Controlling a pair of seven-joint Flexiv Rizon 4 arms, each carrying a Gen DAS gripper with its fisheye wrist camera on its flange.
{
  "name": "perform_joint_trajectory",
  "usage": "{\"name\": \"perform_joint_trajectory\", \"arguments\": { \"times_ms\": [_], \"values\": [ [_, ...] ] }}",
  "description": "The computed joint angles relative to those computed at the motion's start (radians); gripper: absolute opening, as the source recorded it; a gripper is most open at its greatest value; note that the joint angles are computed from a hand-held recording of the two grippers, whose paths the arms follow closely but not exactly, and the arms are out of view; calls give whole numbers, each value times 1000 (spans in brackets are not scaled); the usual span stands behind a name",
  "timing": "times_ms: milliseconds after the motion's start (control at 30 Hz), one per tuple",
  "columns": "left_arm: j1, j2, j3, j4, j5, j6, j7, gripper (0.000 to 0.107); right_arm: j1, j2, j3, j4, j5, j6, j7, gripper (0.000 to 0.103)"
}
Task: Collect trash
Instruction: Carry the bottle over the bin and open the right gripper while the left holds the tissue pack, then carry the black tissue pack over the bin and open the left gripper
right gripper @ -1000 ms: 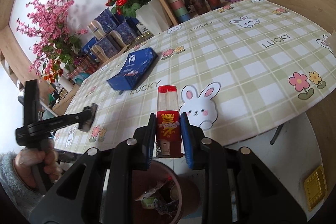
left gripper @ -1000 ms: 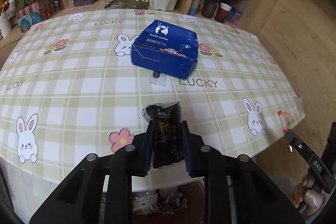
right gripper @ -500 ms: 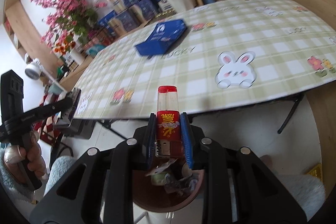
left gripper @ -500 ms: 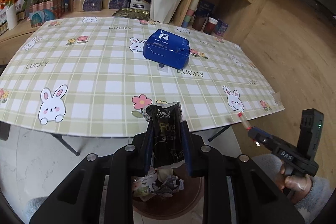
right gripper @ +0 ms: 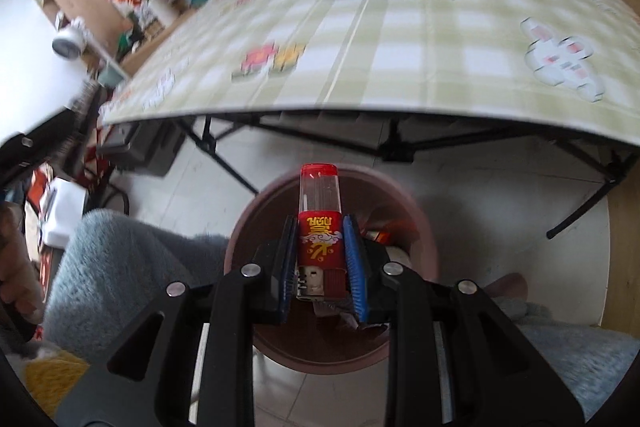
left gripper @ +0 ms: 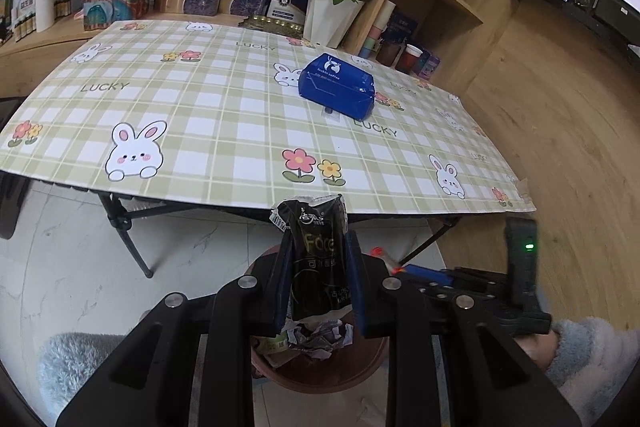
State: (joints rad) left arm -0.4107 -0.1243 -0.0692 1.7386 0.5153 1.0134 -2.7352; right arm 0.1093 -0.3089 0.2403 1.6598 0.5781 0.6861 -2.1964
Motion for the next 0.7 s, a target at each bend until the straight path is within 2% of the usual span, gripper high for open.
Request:
{"name": "perform_joint_trajectory", "arguments": {
  "times_ms": [267, 433, 467, 533, 700],
  "values": [
    [7, 26, -3, 53, 7, 29, -52, 24, 73, -48, -1, 65, -171, 31, 66, 26],
    [15, 25, -9, 60, -13, 29, -41, 24, 52, -58, 13, 50, -164, -8, 69, 27],
    [15, 25, -9, 61, -15, 29, -39, 24, 48, -54, 16, 49, -154, -3, 68, 29],
    [17, 21, -10, 59, -23, 28, -25, 24, 35, -46, 21, 43, -121, 4, 58, 48],
    [14, 4, -14, 46, -48, 24, 10, 24, -6, -10, 24, 14, -12, 19, 31, 55]
  ]
}}
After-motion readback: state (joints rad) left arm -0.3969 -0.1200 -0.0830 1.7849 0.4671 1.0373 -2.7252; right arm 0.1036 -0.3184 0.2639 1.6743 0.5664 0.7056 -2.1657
